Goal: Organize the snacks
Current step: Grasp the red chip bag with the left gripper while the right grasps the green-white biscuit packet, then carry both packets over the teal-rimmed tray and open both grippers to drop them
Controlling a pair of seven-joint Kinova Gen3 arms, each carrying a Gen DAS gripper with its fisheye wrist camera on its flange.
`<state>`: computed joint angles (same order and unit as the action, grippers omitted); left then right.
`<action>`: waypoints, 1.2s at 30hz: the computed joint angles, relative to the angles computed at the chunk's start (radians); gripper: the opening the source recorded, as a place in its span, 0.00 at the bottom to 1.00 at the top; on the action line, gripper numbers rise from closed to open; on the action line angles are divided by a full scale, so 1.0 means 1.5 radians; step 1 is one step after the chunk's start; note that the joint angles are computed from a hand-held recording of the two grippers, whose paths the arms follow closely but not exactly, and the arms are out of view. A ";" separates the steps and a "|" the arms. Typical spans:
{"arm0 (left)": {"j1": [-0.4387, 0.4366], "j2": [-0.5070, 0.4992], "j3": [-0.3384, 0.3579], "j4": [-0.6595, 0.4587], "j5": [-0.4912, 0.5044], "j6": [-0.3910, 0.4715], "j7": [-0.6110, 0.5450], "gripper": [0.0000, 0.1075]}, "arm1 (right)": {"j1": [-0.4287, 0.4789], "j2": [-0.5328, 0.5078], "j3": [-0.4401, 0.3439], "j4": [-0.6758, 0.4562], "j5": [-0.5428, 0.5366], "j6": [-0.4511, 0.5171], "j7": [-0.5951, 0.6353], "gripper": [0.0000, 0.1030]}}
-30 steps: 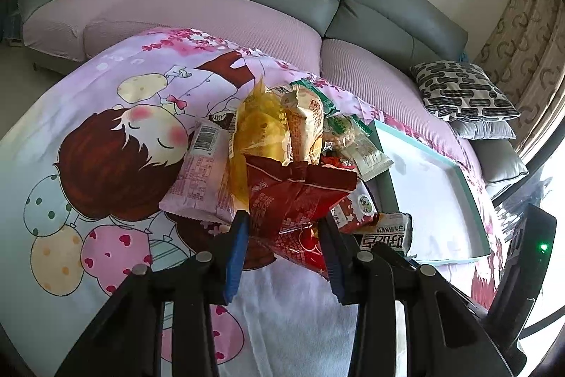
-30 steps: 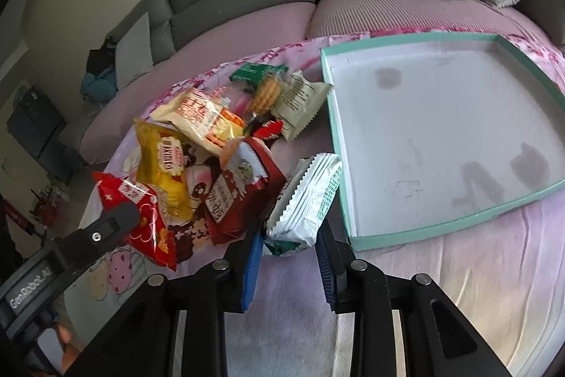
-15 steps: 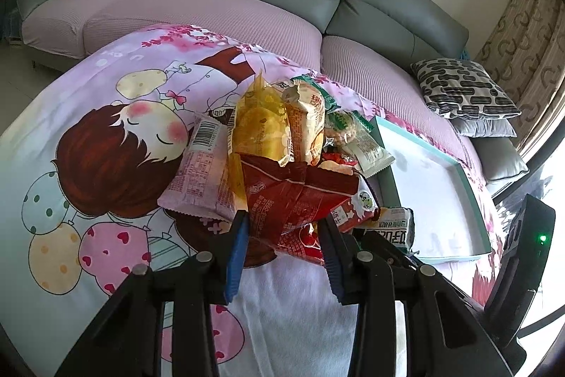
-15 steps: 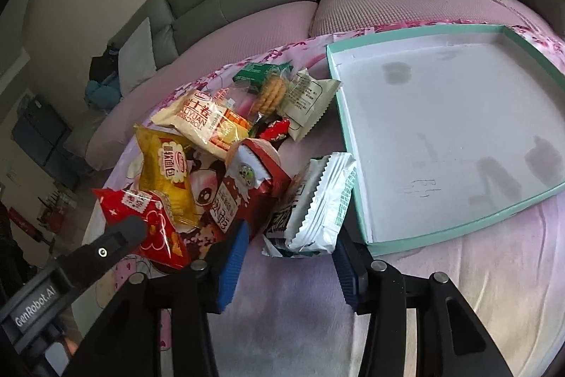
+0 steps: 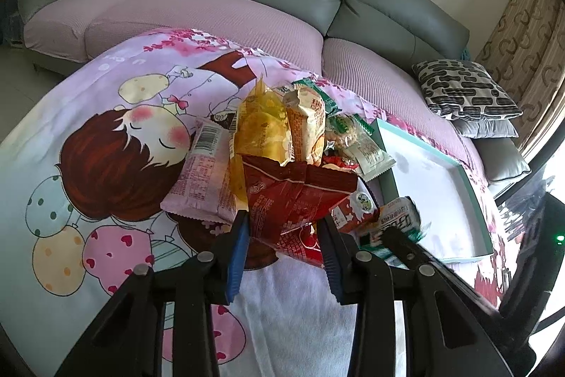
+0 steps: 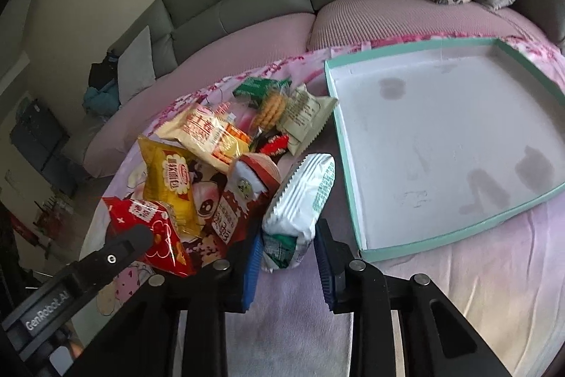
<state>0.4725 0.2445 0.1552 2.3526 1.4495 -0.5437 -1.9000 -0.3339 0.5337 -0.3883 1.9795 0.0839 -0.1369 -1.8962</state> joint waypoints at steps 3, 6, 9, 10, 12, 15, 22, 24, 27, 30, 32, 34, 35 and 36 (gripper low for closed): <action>0.004 -0.003 0.003 -0.002 0.009 -0.009 -0.011 0.37 | -0.021 -0.022 0.026 0.020 -0.006 -0.029 0.005 0.29; 0.007 -0.005 0.006 -0.006 0.018 -0.019 -0.021 0.37 | -0.025 -0.037 0.034 0.033 -0.002 -0.045 0.003 0.29; 0.009 -0.008 0.010 -0.011 0.033 -0.030 -0.037 0.36 | -0.014 -0.046 0.028 0.035 0.009 -0.048 -0.006 0.28; 0.009 -0.008 0.012 -0.014 0.039 -0.033 -0.046 0.36 | -0.012 -0.050 0.029 0.036 0.013 -0.049 -0.007 0.28; 0.008 -0.008 0.016 -0.020 0.050 -0.038 -0.060 0.36 | -0.014 -0.056 0.035 0.039 0.015 -0.054 -0.009 0.28; 0.008 -0.009 0.023 -0.034 0.076 -0.050 -0.094 0.36 | 0.009 -0.058 0.018 0.035 0.032 -0.052 -0.023 0.28; -0.016 0.001 0.044 -0.101 0.133 -0.059 -0.227 0.36 | 0.047 -0.067 0.016 0.018 0.059 -0.042 -0.049 0.28; -0.029 0.009 0.046 -0.126 0.123 -0.042 -0.259 0.36 | 0.056 -0.062 0.023 0.003 0.057 -0.027 -0.052 0.28; -0.046 0.033 0.052 -0.175 0.123 -0.018 -0.320 0.36 | 0.053 -0.054 0.053 -0.016 0.037 -0.010 -0.048 0.28; -0.058 0.065 0.062 -0.226 0.128 -0.008 -0.378 0.36 | 0.039 -0.049 0.097 -0.031 0.008 0.000 -0.036 0.28; -0.065 0.084 0.070 -0.256 0.128 -0.001 -0.409 0.36 | 0.035 -0.044 0.123 -0.044 -0.010 0.009 -0.029 0.28; -0.072 0.109 0.078 -0.292 0.128 0.002 -0.442 0.36 | 0.045 -0.039 0.132 -0.052 -0.020 0.014 -0.023 0.28; -0.075 0.115 0.082 -0.302 0.130 0.001 -0.453 0.36 | 0.046 -0.035 0.140 -0.059 -0.027 0.018 -0.020 0.28; -0.078 0.129 0.087 -0.321 0.135 -0.001 -0.473 0.36 | 0.048 -0.031 0.148 -0.066 -0.033 0.022 -0.017 0.28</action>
